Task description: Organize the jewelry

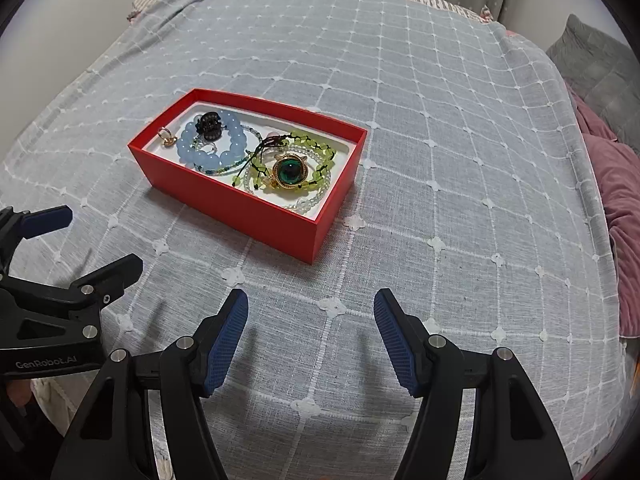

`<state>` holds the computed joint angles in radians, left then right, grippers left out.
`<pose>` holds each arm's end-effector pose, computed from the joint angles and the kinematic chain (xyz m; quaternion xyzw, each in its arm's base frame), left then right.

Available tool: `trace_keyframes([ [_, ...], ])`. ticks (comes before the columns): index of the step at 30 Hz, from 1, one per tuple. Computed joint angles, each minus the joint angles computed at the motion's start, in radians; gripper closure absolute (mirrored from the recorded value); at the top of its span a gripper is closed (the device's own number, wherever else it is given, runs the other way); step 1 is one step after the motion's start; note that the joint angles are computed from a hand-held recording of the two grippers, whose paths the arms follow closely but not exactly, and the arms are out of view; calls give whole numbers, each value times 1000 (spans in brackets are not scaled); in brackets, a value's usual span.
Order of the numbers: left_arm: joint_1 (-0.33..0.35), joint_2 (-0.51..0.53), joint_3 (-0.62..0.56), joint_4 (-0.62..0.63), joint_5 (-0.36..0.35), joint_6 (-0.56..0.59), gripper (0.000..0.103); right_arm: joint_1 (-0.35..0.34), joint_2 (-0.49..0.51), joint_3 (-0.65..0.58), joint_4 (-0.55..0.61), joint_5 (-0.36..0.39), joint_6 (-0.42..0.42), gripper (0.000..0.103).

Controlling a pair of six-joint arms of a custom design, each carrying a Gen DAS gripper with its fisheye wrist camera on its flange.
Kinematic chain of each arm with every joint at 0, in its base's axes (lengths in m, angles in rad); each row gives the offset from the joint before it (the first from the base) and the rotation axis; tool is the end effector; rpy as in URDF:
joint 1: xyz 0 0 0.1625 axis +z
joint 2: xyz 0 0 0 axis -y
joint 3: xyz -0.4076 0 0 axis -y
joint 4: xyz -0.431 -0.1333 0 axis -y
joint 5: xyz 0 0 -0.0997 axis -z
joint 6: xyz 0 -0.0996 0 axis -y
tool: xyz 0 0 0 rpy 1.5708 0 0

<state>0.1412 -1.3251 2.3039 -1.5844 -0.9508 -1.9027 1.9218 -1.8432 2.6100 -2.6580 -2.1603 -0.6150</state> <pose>-0.2996 -0.2357 0.0721 -0.0601 0.8533 -0.3111 0.4142 0.1837 -0.2750 0.2089 0.3977 -0.8581 0.1136 0.3044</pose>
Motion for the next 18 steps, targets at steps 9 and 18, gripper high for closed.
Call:
trace_keyframes([
  [9, -2, -1, 0, 3, -1, 1, 1, 1, 1, 2, -6, 0, -4, 35],
  [18, -4, 0, 1, 4, -2, 1, 1, 1, 2, 2, -6, -1, -5, 35],
])
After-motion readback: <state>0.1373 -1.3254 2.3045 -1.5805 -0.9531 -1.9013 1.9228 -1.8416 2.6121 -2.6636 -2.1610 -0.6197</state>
